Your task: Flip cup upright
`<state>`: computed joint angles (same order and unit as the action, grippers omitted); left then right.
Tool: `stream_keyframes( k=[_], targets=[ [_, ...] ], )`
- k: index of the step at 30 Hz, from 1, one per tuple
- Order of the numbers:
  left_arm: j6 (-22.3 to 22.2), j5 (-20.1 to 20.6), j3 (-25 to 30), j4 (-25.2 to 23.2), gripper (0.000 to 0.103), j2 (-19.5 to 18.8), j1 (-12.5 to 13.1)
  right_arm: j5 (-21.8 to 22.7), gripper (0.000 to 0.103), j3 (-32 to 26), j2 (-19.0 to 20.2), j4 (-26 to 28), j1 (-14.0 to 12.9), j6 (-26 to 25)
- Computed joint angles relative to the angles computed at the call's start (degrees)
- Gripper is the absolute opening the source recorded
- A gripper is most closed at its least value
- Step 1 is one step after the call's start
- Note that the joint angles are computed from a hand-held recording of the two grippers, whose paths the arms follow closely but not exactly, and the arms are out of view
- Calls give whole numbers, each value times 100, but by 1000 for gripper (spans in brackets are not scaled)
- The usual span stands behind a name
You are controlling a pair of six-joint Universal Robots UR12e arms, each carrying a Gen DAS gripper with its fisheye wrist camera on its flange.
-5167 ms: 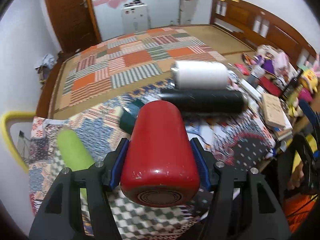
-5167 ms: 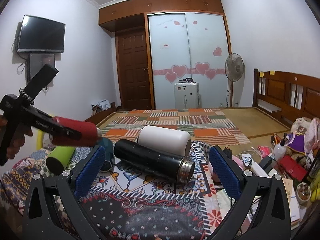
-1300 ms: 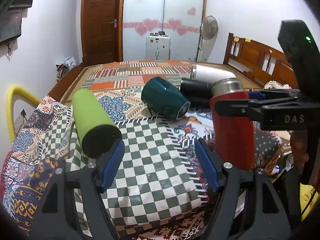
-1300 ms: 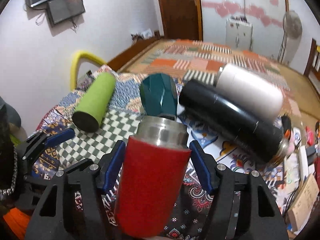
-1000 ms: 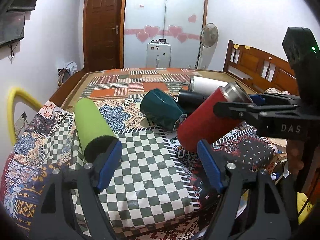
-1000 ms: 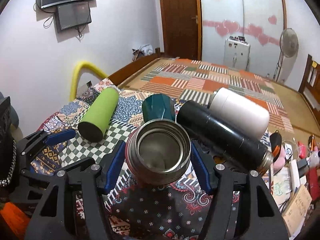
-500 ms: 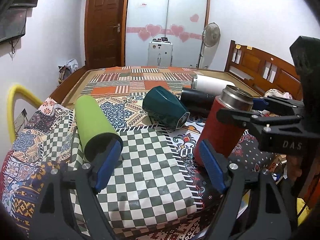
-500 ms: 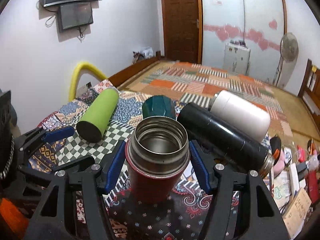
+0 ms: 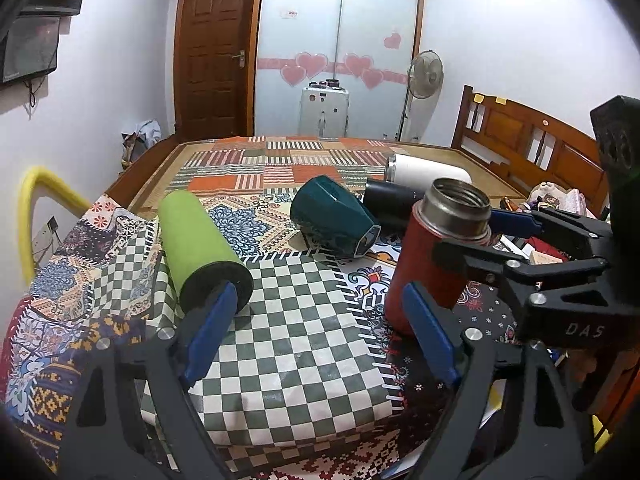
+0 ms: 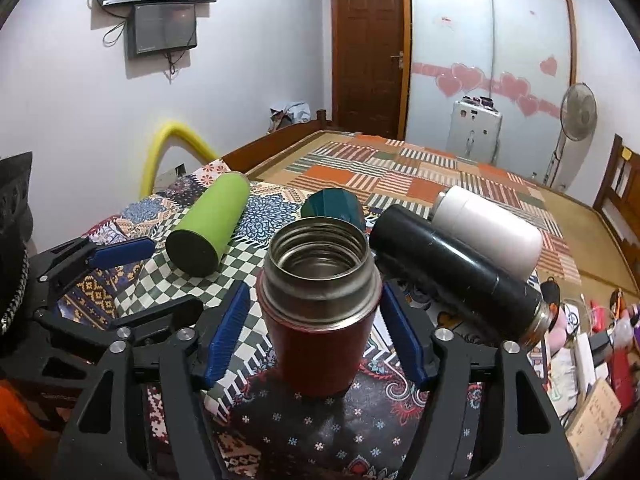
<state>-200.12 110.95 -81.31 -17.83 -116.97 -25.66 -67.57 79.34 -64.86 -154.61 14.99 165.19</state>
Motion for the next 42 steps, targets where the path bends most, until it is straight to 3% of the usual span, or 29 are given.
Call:
stream_keyframes(
  k=[7, 14, 17, 22, 26, 28, 30, 42],
  targets=[
    [20, 189, -2, 243, 86, 89, -94, 118, 68, 247, -204, -536, -80, 317],
    [347, 792, 27, 899, 86, 179, -353, 44, 70, 635, -502, -1548, -174, 775],
    [506, 1061, 59, 1189, 86, 198, -487, -66, 83, 850, -645, -2106, -204, 1009],
    [826, 1518, 125, 1652, 86, 203, -724, -23, 84, 1128, -842, -2769, -276, 1378],
    [1056, 1783, 165, 1931, 90, 190, -875, -41, 85, 1272, -939, -3078, -312, 1581],
    [1130, 1884, 177, 2034, 92, 181, -937, -108, 98, 1337, -966, -3236, -312, 1650],
    [1183, 1937, 177, 2108, 94, 173, -985, -259, 103, 1438, -996, -3481, -298, 1703],
    [1367, 2220, 253, 2271, 102, 73, -1144, -413, 103, 1713, -1126, -3867, -305, 1655]
  ],
)
